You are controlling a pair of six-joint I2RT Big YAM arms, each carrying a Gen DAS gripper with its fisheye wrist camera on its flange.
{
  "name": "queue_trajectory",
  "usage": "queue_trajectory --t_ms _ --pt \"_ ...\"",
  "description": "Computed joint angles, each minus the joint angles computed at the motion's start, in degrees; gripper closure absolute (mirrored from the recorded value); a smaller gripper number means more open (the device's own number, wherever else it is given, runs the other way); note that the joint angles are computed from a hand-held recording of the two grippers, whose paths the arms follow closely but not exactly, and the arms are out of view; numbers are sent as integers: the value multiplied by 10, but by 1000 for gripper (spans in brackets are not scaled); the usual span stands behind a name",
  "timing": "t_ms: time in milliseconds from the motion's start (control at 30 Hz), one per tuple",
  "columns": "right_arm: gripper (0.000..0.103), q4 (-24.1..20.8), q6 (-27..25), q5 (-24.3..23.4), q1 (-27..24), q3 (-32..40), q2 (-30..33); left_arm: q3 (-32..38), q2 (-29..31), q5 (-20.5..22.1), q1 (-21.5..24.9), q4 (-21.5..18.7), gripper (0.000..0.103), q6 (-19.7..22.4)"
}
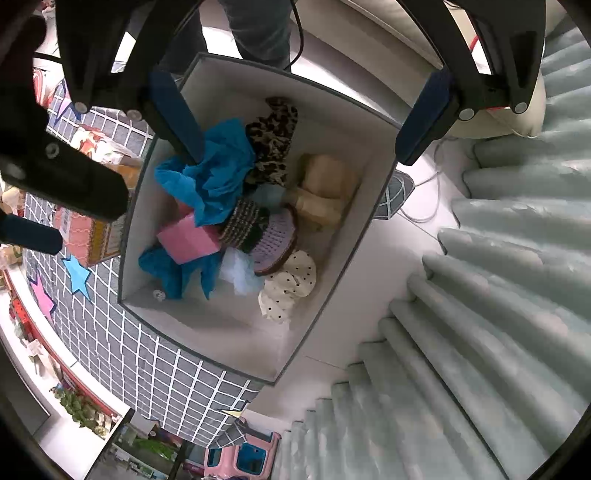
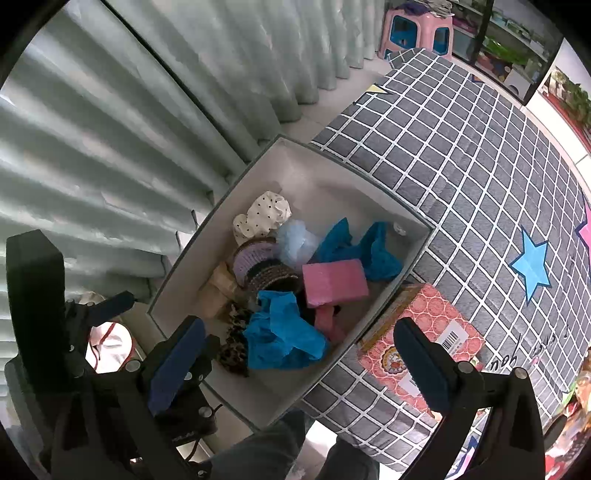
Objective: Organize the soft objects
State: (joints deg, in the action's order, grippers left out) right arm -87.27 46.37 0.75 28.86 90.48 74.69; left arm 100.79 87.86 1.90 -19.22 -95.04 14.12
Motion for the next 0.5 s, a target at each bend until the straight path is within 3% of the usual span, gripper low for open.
queue_trajectory --t_ms 233,500 --pt "0 -5 8 7 0 2 0 14 8 52 14 -14 0 6" --pt "0 -2 15 6 2 -3 -1 11 5 34 16 1 0 -7"
